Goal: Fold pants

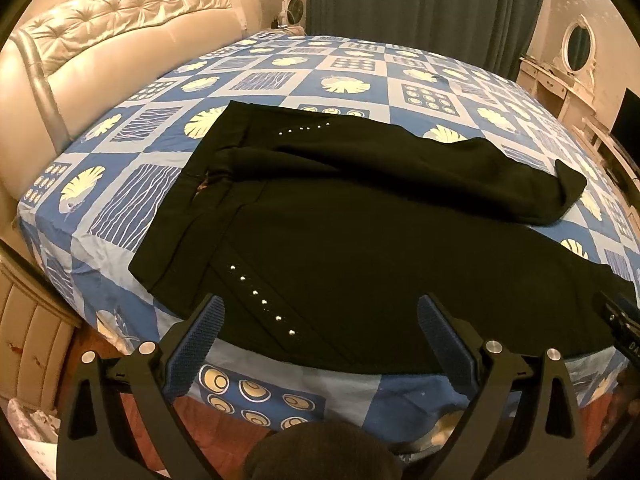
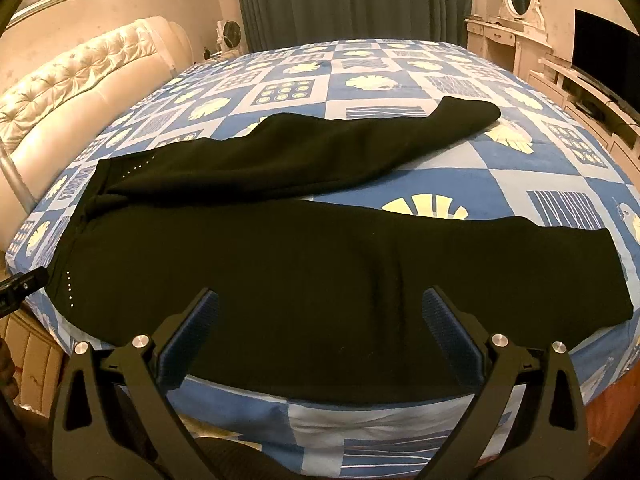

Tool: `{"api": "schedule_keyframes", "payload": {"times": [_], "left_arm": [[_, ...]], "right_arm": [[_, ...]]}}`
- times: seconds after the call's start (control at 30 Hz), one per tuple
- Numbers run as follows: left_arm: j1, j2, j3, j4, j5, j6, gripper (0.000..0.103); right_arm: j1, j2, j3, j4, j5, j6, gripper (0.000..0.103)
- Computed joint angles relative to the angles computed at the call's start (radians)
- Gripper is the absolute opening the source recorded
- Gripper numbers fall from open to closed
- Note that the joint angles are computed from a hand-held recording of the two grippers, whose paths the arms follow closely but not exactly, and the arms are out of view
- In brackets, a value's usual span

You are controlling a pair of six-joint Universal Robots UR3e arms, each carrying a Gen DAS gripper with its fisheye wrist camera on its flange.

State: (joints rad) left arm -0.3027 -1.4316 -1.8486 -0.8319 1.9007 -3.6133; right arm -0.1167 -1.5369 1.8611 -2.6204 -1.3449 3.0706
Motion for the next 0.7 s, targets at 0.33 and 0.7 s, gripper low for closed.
{"api": "schedule_keyframes", "payload": {"times": [0.33,0.7], "left_arm": [[-0.002,-0.004,0.006,-0.008,-0.001,0.003,0.096],[-0.005,-0.008,0.009,-0.008,0.001,0.005,0.096]], "right_arm": [[0.003,0.012,-0.004,-0.002,0.001,0.002,0.101],[0.003,0.011,-0.003,0.007,0.001,0.0,0.101]]}}
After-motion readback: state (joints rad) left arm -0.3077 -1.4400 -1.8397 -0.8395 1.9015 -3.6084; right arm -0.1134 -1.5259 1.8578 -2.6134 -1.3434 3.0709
